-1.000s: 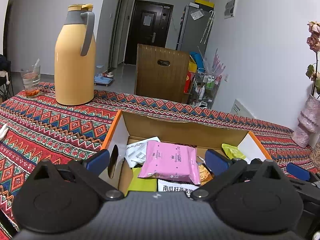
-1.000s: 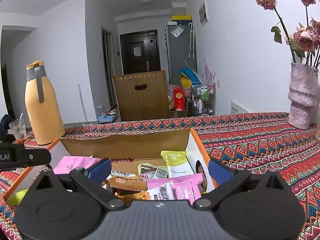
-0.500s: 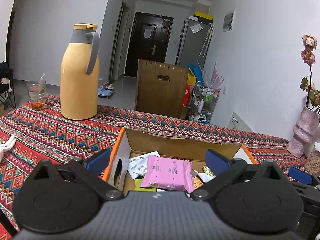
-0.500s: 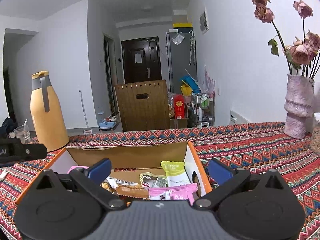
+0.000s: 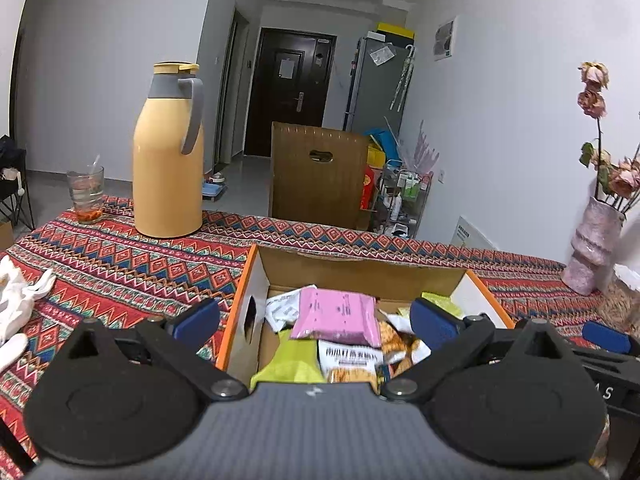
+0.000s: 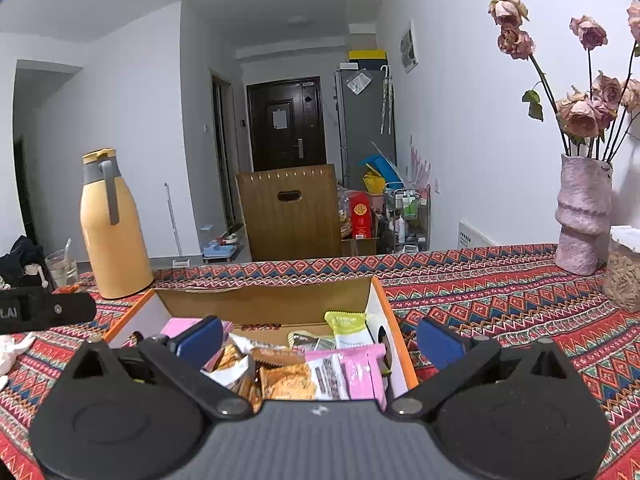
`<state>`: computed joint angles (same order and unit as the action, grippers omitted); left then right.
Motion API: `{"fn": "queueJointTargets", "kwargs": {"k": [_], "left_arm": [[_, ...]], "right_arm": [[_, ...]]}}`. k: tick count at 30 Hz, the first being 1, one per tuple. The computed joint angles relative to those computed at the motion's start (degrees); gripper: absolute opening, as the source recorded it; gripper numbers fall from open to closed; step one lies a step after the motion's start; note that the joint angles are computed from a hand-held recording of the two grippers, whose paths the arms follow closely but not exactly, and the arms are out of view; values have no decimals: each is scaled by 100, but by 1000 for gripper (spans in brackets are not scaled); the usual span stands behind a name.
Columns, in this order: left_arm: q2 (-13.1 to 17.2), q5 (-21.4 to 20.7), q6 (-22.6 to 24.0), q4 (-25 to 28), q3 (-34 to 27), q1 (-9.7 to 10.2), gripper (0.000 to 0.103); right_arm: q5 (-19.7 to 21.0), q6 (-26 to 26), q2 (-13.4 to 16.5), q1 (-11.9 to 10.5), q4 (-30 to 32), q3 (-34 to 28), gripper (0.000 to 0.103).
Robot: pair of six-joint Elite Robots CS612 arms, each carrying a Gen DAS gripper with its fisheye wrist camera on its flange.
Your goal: Organize snacks
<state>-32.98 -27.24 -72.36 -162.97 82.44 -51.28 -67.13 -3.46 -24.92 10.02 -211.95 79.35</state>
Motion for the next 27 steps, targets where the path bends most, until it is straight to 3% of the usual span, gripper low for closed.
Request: {"fn": "queueJointTargets", "kwargs": {"k": [5, 17, 27], "left_arm": [[-126, 83, -311, 189, 223, -156, 103], [-312, 224, -398, 35, 731, -545, 103], [-374, 181, -582, 48, 1035, -744, 103]], "right_arm": [[101, -8, -147, -62, -236, 385, 103], [393, -191, -429, -249, -845, 1309, 103], [709, -312, -564, -390, -1258, 1853, 103]]}}
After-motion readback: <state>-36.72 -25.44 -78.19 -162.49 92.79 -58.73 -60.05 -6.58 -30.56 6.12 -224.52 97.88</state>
